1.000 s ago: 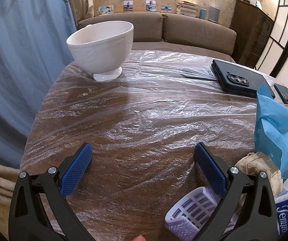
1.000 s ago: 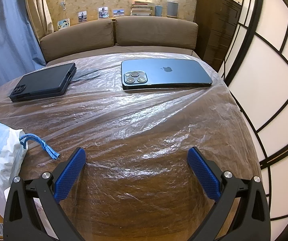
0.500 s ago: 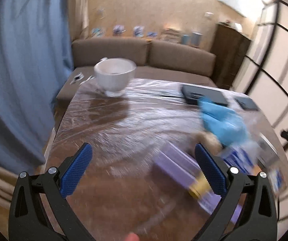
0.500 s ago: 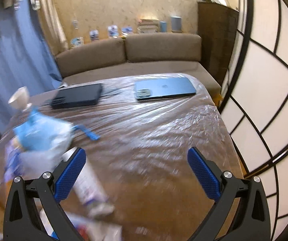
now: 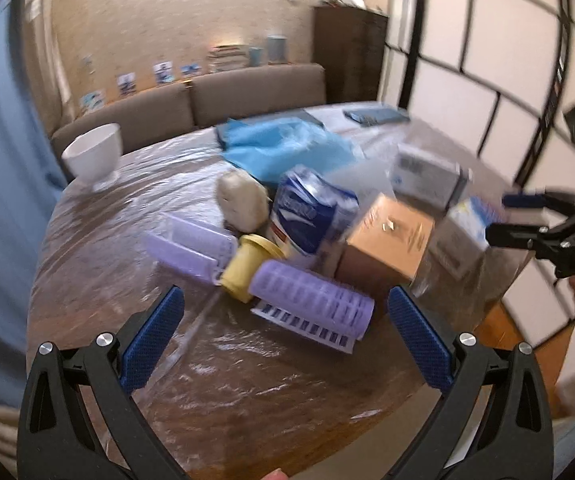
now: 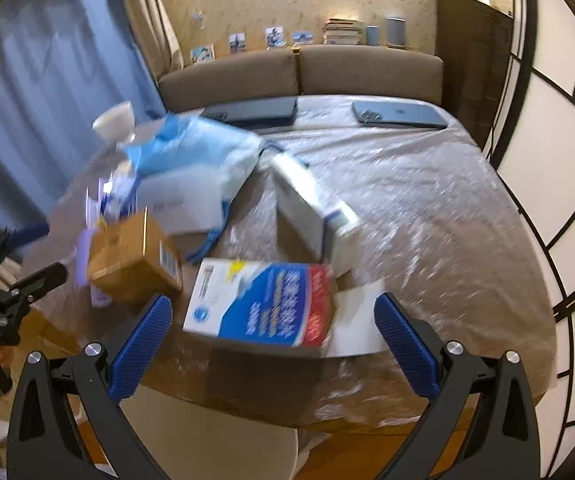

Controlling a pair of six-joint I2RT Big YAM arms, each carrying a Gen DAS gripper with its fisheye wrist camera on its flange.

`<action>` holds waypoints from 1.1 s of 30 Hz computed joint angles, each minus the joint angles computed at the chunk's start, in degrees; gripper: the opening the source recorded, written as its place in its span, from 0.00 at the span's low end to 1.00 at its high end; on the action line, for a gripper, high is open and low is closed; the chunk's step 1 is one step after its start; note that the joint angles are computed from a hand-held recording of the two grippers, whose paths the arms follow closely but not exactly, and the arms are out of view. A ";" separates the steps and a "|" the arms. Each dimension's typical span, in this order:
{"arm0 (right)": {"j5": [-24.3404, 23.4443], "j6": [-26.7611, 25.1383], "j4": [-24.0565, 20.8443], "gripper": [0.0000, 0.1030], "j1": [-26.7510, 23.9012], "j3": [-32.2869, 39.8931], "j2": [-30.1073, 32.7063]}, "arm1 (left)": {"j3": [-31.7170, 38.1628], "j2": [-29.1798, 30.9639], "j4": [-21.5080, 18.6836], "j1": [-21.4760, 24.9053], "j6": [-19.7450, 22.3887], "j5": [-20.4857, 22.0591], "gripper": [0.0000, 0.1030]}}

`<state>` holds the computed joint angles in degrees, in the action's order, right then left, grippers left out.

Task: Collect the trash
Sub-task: 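Grasp the purple hair roller with the left tool while the right tool grasps the blue-white medicine box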

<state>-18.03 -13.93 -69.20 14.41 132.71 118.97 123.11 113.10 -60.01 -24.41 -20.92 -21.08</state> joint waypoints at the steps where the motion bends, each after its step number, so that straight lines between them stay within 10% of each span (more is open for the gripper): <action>1: 0.80 -0.25 0.72 0.96 0.29 -0.94 -0.26 | 1.16 1.06 -0.89 -0.08 1.37 -0.50 0.99; 13: 3.81 0.54 -0.10 0.96 1.14 2.94 3.96 | 1.99 3.81 -0.09 2.31 -2.39 8.17 0.99; 33: 7.24 2.79 9.31 0.96 2.49 -7.28 -0.88 | -0.88 1.95 1.42 0.07 -8.83 0.72 0.99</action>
